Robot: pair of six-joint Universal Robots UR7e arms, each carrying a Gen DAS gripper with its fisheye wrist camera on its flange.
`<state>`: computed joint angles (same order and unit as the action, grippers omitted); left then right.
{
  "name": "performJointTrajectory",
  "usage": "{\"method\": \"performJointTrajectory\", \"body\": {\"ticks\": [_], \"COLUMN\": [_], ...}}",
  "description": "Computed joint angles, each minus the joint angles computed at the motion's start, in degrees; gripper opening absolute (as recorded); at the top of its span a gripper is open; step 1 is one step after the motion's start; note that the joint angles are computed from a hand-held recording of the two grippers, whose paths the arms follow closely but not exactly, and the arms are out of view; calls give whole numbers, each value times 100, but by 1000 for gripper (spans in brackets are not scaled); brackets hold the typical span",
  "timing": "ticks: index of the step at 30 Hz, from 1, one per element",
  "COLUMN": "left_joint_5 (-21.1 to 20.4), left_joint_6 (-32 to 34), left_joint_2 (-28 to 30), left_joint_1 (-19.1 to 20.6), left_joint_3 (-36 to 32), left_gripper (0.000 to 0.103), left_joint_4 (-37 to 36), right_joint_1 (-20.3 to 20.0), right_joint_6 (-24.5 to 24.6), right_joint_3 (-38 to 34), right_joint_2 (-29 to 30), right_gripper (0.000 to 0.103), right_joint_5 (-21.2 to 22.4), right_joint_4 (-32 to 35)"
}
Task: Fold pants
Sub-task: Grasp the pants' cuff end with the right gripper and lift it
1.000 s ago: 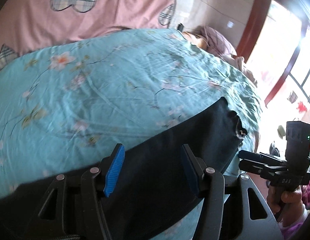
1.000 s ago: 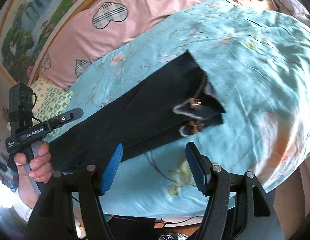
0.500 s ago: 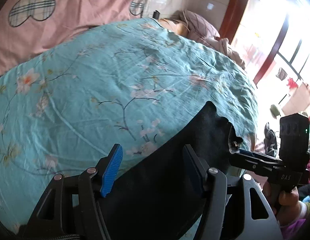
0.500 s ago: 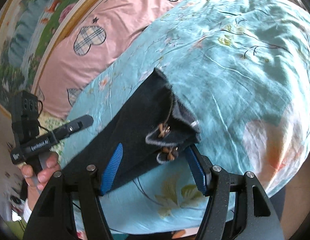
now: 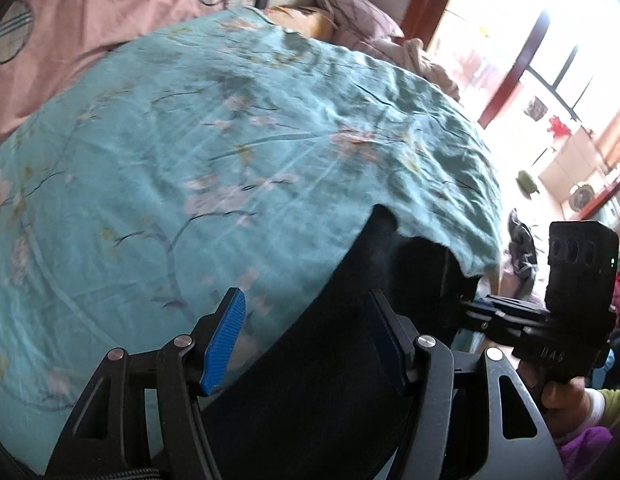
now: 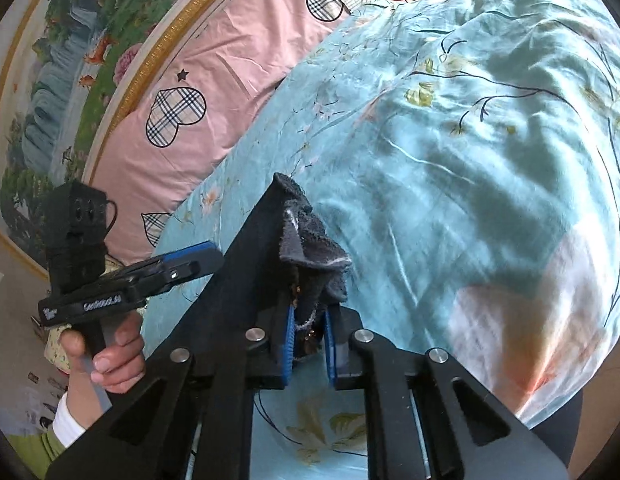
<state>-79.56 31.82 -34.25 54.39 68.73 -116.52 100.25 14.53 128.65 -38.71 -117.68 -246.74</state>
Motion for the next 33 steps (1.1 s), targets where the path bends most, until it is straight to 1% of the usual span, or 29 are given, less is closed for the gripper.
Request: {"method": "performJointTrajectory", "body": {"ticks": [2, 4, 8, 9, 10, 11, 12, 14, 20, 25, 30, 33], "left_joint_5": [-115, -128, -280, -332, -402, -441, -458, -457, -540, -610, -737, -844], "left_joint_6": [79, 107, 128, 159, 202, 230, 298, 410, 497, 555, 584, 574], "left_joint_2": [148, 246, 366, 364, 360, 346, 290, 195, -52, -257, -491, -636], "left_joint_1": [-29, -60, -59, -53, -44, -42, -49, -59, -62, -74, -52, -16], "left_joint_3": [-183, -256, -339, -319, -311, -289, -186, -36, 205, 412, 607, 697], "left_gripper": [60, 58, 34, 31, 23, 18, 16, 9, 6, 6, 6, 6], "left_joint_4": [279, 431, 674, 676, 712, 716, 615, 458, 189, -20, -183, -276], "right_joint_1": [15, 48, 25, 11, -7, -16, -19, 15, 256, 406, 546, 628], "right_joint_6": [-85, -181, -207, -180, -162, -152, -151, -190, -521, -640, -747, -852], "right_joint_3": [-21, -55, 7, 24, 38, 42, 47, 28, -109, -177, -227, -280], "right_joint_2": [-8, -33, -72, -81, -86, -87, -78, -78, -72, -74, -75, -66], "right_gripper": [14, 14, 14, 14, 14, 14, 14, 14, 14, 14, 14, 14], "right_joint_5": [4, -58, 3, 24, 48, 60, 60, 11, -200, -329, -398, -337], "right_joint_4": [15, 119, 193, 221, 241, 249, 240, 257, 246, 262, 262, 234]}}
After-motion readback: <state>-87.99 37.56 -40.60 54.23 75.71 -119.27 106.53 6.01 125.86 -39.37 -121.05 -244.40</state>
